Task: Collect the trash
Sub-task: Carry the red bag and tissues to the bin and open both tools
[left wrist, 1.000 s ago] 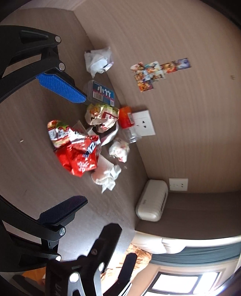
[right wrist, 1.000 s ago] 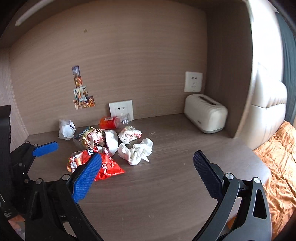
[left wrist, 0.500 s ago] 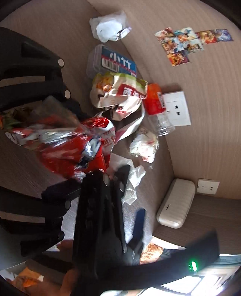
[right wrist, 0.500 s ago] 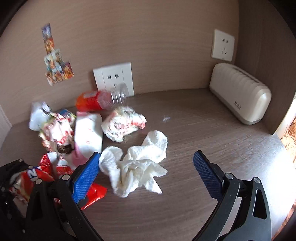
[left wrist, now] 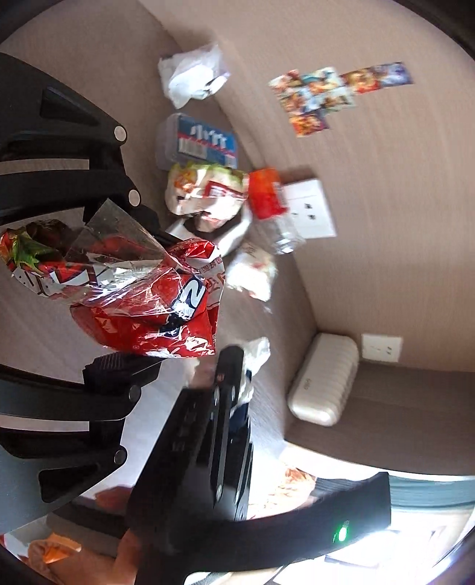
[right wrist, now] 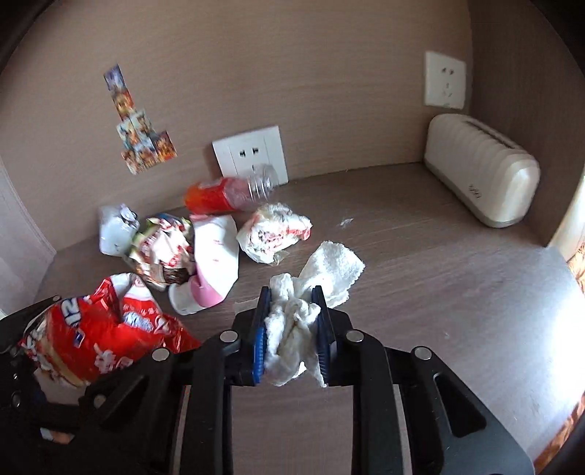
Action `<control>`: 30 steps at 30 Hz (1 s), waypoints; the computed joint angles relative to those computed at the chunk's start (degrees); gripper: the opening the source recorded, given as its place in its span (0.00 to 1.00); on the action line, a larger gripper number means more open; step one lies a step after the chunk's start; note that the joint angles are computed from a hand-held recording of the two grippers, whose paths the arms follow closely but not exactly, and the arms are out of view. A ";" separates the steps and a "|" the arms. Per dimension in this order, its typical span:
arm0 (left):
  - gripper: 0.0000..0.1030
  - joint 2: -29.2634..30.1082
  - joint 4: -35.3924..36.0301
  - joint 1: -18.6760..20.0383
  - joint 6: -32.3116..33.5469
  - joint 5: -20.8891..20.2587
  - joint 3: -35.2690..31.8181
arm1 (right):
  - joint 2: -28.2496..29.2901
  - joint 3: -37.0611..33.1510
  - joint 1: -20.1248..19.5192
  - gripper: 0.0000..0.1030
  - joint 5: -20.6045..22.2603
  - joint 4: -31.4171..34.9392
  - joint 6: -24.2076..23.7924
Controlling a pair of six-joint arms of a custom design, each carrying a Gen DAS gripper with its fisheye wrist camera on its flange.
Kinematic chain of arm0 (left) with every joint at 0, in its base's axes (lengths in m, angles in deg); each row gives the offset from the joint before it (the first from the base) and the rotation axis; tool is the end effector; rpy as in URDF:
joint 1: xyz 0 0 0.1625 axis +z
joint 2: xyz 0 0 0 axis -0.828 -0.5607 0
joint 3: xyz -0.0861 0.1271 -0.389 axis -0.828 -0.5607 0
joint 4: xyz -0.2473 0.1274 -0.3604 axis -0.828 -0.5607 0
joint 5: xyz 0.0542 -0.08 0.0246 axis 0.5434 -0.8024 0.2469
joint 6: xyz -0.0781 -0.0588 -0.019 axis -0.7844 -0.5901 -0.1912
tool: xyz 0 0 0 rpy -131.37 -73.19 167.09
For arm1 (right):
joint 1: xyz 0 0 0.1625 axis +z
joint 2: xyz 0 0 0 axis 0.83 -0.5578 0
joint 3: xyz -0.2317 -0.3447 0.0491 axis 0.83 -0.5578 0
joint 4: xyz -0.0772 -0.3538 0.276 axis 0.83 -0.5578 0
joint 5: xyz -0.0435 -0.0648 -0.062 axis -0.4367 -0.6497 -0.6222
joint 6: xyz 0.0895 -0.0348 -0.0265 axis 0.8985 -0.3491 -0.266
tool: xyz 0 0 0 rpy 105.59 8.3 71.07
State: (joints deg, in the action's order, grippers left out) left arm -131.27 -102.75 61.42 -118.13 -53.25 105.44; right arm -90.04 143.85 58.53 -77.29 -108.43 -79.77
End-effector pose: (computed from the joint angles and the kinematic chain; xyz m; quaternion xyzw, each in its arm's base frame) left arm -0.5258 -0.2593 0.1982 -0.0227 0.7980 -0.4395 0.4118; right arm 0.3163 -0.4000 0.4018 0.5104 -0.8462 0.1315 0.0783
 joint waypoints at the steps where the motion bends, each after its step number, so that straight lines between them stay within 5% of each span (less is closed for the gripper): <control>1: 0.48 0.74 0.80 -0.24 0.15 0.23 -1.04 | -1.07 -0.31 -0.06 0.23 0.36 0.41 0.21; 8: 0.48 6.46 -0.75 -1.23 5.67 3.39 -7.41 | -7.18 -3.54 -1.41 0.23 0.82 2.16 1.07; 18: 0.48 16.15 -17.48 -1.89 23.15 7.20 -14.11 | -18.34 -5.94 -7.23 0.23 -1.42 4.93 -1.52; 30: 0.48 26.97 -42.15 -0.97 45.76 2.07 -18.38 | -27.49 -7.52 -20.24 0.23 -2.14 9.73 -4.81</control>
